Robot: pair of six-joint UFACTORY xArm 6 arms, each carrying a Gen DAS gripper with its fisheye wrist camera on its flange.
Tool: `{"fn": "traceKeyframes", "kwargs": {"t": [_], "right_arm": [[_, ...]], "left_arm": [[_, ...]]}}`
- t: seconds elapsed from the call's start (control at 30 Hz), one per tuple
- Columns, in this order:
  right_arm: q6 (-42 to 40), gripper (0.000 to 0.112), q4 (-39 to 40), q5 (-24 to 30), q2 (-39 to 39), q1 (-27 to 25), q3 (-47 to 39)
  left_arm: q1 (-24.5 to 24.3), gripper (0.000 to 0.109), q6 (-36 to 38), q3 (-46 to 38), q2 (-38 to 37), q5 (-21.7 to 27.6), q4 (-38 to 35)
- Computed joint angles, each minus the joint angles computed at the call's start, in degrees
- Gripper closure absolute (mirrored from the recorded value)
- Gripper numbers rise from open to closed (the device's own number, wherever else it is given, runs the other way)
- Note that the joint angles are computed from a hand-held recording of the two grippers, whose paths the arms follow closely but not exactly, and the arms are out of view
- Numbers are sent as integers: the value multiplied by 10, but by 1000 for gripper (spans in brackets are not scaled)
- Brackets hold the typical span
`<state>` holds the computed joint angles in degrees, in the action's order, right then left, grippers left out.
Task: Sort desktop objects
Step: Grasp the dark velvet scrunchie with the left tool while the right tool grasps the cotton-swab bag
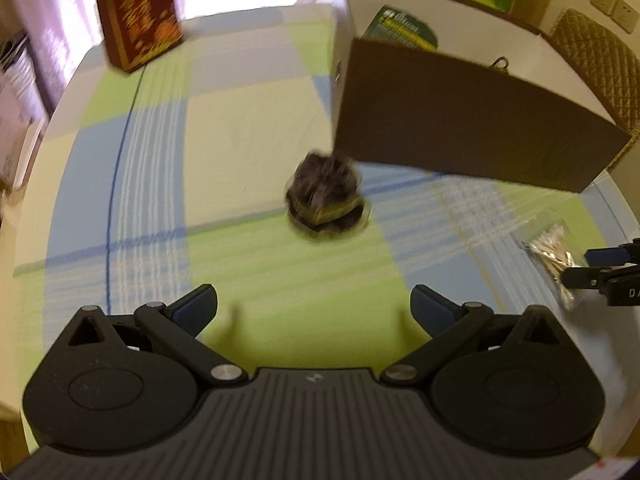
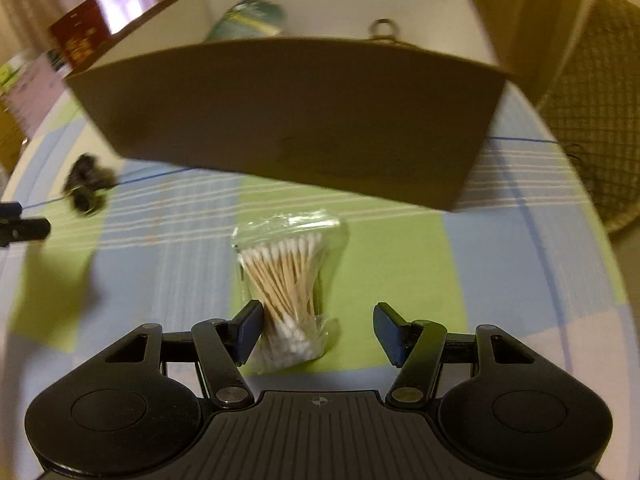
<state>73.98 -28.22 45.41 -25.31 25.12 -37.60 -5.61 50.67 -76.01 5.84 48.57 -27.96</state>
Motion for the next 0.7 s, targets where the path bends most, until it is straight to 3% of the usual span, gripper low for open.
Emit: {"fn": "traceKeyframes", "kwargs": {"t": [0.2, 0.4, 0.47, 0.53, 0.63, 0.7], "right_arm": [[38, 55, -15, 41, -45, -4, 27], [66, 55, -22, 66, -85, 9, 50], [70, 55, -23, 70, -89, 13, 53], [73, 55, -23, 66, -88, 13, 55], [69, 55, -18, 61, -100, 12, 66], [62, 55, -16, 55, -105, 11, 71]], "left_arm": [[-26, 10, 38, -64, 59, -15, -48], [-47, 20, 60, -115, 113, -17, -59], [-51, 35, 53, -128, 127, -7, -47], [-54, 40, 51, -127, 131, -8, -35], [-53, 57, 58, -108, 121, -10, -31], [-51, 60, 62, -94, 109, -7, -38]]}}
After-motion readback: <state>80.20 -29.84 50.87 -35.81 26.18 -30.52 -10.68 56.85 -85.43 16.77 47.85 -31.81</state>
